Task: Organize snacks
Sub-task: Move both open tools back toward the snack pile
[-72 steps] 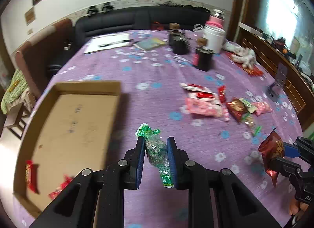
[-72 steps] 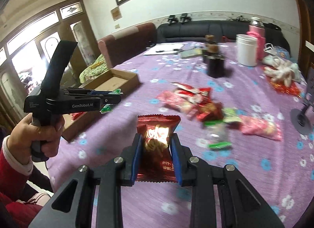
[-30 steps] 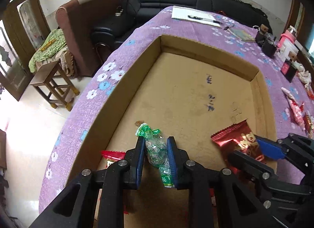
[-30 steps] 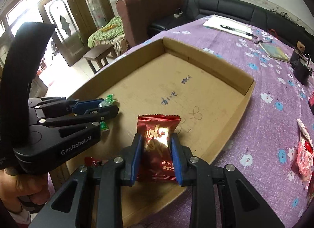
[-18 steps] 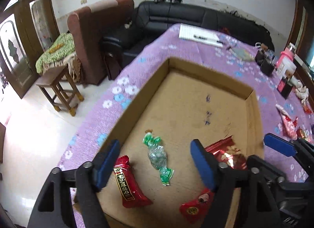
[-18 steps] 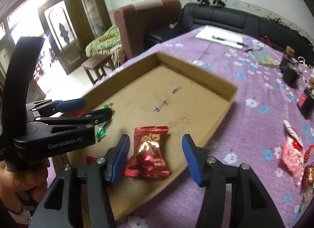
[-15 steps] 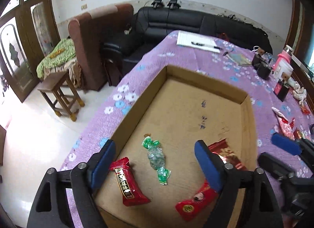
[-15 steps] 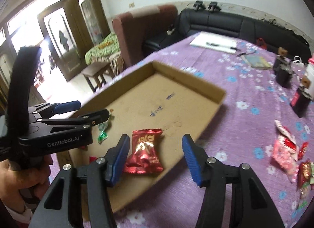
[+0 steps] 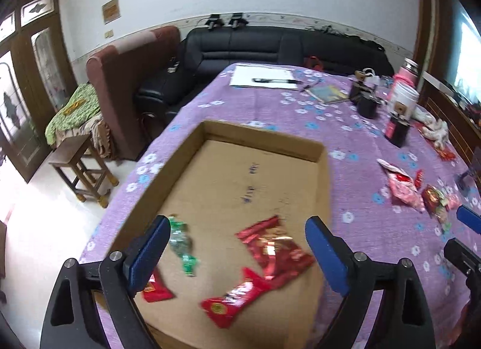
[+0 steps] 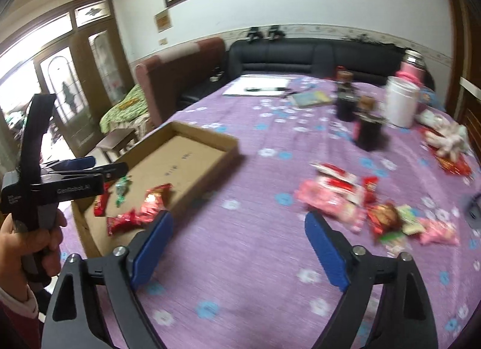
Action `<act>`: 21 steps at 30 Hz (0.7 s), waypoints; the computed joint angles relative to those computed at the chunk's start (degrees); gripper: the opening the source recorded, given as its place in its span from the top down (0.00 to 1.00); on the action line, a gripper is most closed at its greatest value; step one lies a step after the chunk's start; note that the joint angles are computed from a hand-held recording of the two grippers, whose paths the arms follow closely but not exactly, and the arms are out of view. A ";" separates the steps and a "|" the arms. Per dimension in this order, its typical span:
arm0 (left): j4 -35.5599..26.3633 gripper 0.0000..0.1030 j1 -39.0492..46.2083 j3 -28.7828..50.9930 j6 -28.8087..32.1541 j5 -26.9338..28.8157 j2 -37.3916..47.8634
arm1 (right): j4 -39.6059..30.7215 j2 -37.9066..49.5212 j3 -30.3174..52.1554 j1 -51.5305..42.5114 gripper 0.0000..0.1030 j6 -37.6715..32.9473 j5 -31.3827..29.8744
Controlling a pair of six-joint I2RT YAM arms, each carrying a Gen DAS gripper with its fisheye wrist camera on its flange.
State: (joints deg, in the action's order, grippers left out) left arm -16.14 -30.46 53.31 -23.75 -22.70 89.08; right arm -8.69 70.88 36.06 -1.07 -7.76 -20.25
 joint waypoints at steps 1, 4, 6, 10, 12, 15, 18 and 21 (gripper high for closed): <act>-0.01 0.07 -0.99 0.58 -0.26 -0.33 0.50 | -0.69 -1.03 -0.56 -1.79 0.10 -0.80 -0.52; -0.67 0.05 -3.48 2.67 -1.06 -0.73 2.25 | -1.95 -1.87 -1.42 -7.75 0.10 -2.88 -3.30; -1.12 0.05 -5.19 4.48 -1.46 -1.15 4.03 | -2.77 -2.50 -2.19 -12.01 0.11 -4.73 -5.28; -1.99 0.03 -8.19 7.67 -2.13 -1.54 7.19 | -3.98 -2.06 -2.83 -19.13 0.11 -8.62 -7.84; -2.29 0.02 -9.48 9.32 -2.10 -1.33 8.78 | -4.27 -1.07 -2.70 -22.88 0.11 -10.56 -9.30; -2.21 0.01 -10.72 11.19 -2.02 -0.64 10.86 | -4.26 1.09 -2.35 -27.99 0.11 -13.08 -10.64; -2.10 0.01 -11.75 13.31 -1.83 0.29 13.29 | -4.23 4.65 -0.94 -32.86 0.11 -15.44 -11.78; -1.90 0.01 -12.60 15.44 -1.11 1.47 15.84 | -3.79 7.18 0.11 -35.53 0.11 -16.80 -11.89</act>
